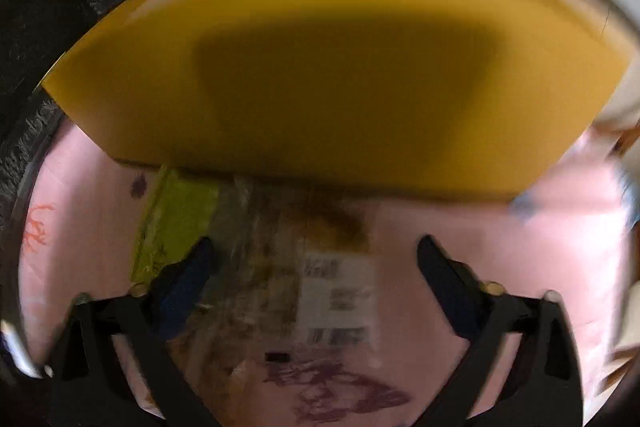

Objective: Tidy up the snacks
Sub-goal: 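Grasp a clear labelled bread pack with the right gripper while the left reaches a blue pack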

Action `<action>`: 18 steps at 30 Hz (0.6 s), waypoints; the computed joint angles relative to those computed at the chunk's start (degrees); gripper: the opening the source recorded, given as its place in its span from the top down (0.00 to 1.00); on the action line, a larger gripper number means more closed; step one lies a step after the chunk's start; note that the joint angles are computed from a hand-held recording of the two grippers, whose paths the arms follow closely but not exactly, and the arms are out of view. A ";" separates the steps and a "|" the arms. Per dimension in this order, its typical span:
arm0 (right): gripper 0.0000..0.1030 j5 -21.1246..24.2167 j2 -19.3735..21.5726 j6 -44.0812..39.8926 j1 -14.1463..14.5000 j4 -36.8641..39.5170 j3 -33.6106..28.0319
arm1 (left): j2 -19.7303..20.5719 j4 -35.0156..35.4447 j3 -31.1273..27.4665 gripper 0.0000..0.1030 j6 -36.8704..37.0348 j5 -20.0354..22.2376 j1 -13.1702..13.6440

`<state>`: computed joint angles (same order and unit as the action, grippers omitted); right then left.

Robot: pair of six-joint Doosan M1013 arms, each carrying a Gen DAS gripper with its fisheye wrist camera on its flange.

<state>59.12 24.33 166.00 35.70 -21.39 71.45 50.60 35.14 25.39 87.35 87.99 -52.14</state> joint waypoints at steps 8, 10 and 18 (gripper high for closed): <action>0.46 1.60 -6.43 3.60 2.67 -3.07 3.76 | -5.04 -18.83 6.14 0.02 -2.25 -7.89 -0.61; 0.46 5.29 -8.90 6.72 4.17 -5.86 5.16 | -6.74 -24.09 9.48 0.02 1.25 -12.20 -1.13; 0.46 20.76 -14.21 17.38 8.82 -10.30 9.29 | -8.16 -36.26 17.12 0.17 7.99 -18.81 -0.99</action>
<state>79.88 10.12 183.38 44.52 -31.69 80.74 42.44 -1.12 42.51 95.34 69.18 -53.13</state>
